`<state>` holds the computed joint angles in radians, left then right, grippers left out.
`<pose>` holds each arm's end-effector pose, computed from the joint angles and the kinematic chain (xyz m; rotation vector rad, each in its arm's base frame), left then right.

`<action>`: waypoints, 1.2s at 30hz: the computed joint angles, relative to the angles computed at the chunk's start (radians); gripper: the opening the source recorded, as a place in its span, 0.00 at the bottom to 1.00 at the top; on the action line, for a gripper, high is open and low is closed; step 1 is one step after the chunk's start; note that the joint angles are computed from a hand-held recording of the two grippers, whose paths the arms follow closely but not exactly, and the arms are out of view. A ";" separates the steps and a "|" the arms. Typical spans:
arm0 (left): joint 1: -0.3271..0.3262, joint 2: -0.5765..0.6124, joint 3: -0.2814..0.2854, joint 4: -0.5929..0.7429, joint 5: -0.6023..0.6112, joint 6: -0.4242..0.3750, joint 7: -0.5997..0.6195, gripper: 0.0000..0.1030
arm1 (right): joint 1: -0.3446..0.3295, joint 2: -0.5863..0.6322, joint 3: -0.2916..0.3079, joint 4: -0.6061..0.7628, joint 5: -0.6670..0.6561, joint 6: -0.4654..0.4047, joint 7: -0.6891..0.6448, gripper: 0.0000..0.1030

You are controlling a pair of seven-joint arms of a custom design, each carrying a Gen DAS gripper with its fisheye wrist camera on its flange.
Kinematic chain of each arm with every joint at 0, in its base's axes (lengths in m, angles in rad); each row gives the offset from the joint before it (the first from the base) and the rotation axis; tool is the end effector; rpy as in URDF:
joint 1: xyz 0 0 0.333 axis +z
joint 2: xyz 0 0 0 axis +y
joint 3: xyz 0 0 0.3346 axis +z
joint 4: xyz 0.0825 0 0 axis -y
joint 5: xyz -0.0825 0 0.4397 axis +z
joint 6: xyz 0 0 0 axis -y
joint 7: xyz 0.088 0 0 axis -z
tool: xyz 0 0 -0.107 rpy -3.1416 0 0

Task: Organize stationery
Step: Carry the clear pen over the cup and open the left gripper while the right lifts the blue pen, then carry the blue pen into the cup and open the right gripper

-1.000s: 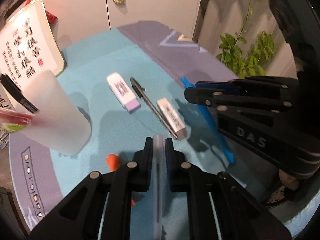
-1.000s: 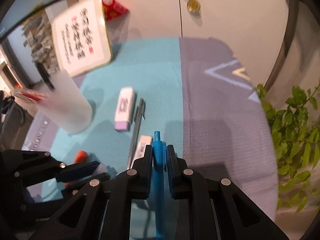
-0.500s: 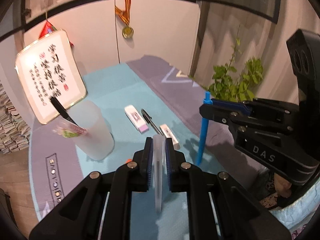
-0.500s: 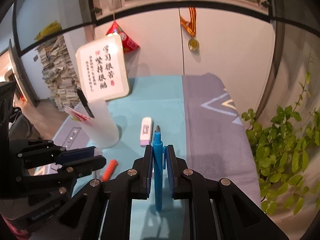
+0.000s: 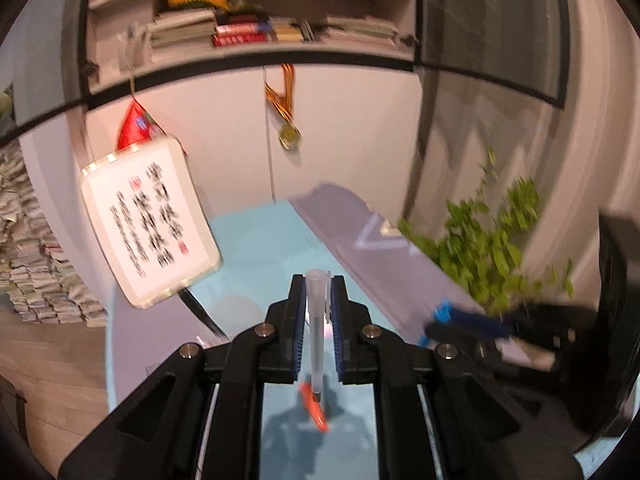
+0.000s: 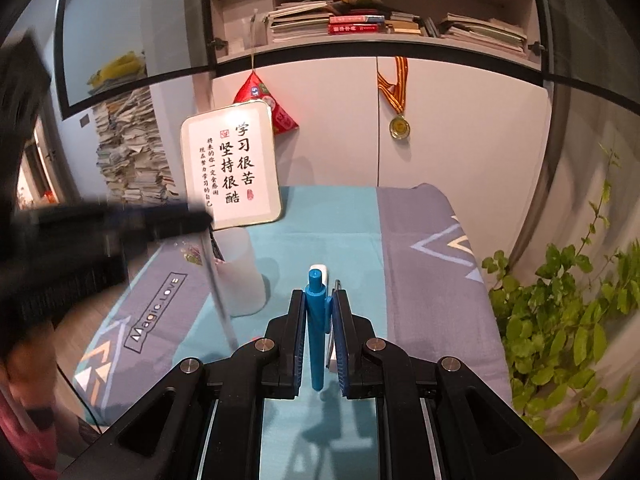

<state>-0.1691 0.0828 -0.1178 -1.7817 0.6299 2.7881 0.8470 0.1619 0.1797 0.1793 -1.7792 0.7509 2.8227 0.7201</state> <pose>0.6554 -0.2182 0.6093 -1.5849 1.6604 -0.9077 0.6852 0.1978 0.5432 -1.9350 1.0723 -0.5011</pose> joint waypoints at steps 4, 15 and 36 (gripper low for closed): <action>0.002 0.009 0.022 0.041 0.078 0.006 -0.085 0.10 | -0.004 0.004 -0.001 0.005 0.004 0.005 0.006 0.14; 0.034 0.033 0.047 0.057 0.273 -0.043 -0.295 0.10 | -0.006 0.024 0.003 0.025 -0.045 0.004 0.060 0.14; 0.058 0.002 0.054 -0.101 0.069 0.009 -0.149 0.11 | -0.009 0.044 0.047 0.073 -0.093 0.028 0.110 0.14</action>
<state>-0.1108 0.0850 -0.0634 -1.8824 0.6986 2.7967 0.6982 0.1533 0.2237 0.2262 -1.7065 0.6576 2.8509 0.8300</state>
